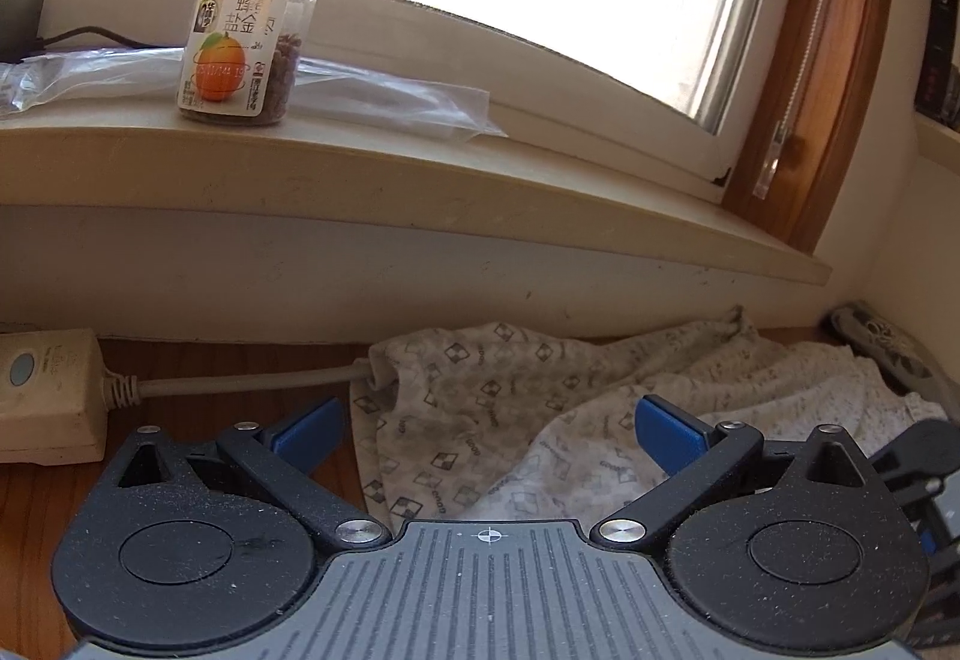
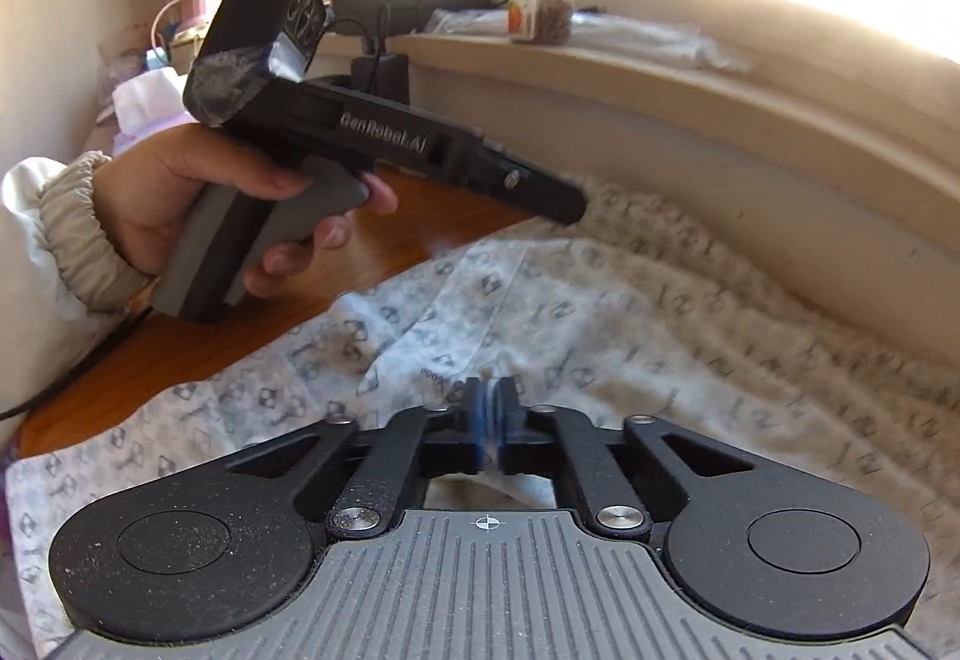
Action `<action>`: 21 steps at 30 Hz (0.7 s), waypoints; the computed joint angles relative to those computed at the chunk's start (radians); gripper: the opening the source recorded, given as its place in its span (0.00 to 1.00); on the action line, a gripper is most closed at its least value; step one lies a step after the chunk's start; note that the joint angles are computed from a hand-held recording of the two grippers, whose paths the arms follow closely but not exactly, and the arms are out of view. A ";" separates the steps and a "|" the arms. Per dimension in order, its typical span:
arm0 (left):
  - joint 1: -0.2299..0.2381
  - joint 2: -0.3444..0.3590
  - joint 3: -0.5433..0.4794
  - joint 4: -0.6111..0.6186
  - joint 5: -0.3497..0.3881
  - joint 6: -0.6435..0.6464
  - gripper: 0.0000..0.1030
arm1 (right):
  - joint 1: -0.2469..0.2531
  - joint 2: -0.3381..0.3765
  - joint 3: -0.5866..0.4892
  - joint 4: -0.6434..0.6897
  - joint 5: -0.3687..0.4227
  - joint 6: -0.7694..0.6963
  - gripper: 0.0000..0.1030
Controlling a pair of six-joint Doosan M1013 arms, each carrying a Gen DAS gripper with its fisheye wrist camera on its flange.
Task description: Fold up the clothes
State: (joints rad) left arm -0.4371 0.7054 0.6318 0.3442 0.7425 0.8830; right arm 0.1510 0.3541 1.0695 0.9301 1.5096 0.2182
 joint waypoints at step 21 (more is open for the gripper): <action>-0.002 0.007 -0.016 -0.015 0.010 0.050 1.00 | -0.188 0.142 -0.356 -0.204 -0.566 0.097 0.02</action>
State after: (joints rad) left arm -0.4392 0.7126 0.6160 0.3293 0.7528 0.9330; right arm -0.0373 0.4964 0.7132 0.7261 0.9435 0.3150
